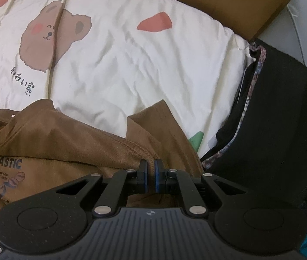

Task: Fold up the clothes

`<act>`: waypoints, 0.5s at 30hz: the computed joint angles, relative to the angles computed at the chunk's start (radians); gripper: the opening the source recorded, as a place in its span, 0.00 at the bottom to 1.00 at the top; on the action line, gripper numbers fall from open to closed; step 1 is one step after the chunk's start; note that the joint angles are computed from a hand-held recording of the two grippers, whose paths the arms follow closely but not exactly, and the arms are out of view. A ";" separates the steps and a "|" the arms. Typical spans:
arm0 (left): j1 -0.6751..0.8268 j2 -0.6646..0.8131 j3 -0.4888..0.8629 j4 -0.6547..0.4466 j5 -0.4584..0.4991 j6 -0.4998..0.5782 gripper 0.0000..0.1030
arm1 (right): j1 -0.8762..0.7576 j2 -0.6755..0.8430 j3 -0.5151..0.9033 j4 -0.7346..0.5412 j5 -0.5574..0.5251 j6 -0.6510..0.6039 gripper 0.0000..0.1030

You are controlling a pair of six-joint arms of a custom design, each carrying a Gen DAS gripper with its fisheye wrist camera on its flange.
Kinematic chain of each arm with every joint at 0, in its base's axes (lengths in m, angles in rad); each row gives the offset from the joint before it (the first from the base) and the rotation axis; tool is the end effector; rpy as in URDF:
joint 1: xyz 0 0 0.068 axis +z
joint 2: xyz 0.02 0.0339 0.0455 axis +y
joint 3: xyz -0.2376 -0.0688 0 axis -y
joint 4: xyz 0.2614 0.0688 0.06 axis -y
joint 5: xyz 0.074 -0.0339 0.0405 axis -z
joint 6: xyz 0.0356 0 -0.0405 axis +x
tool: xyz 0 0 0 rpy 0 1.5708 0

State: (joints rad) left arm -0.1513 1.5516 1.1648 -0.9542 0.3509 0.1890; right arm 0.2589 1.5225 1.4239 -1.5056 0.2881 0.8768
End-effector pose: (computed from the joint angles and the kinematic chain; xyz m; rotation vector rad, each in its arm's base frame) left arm 0.2993 -0.0580 0.2034 0.5428 2.8134 -0.5015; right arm 0.2645 0.0596 0.2767 0.9020 2.8500 -0.3924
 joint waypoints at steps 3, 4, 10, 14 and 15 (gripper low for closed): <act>-0.017 0.011 -0.029 0.030 -0.017 0.015 0.35 | 0.004 -0.002 -0.011 0.006 -0.006 0.004 0.05; -0.016 0.017 -0.029 0.028 -0.018 0.014 0.13 | 0.004 -0.005 -0.011 0.007 -0.006 0.007 0.05; 0.005 0.039 0.024 0.017 -0.019 0.000 0.02 | 0.004 -0.023 0.003 0.017 0.006 0.029 0.05; 0.010 0.046 0.104 0.002 -0.030 0.013 0.02 | 0.008 -0.012 0.045 0.023 0.020 0.028 0.05; 0.011 0.046 0.124 0.000 -0.032 0.013 0.02 | 0.010 -0.005 0.061 0.023 0.023 0.023 0.05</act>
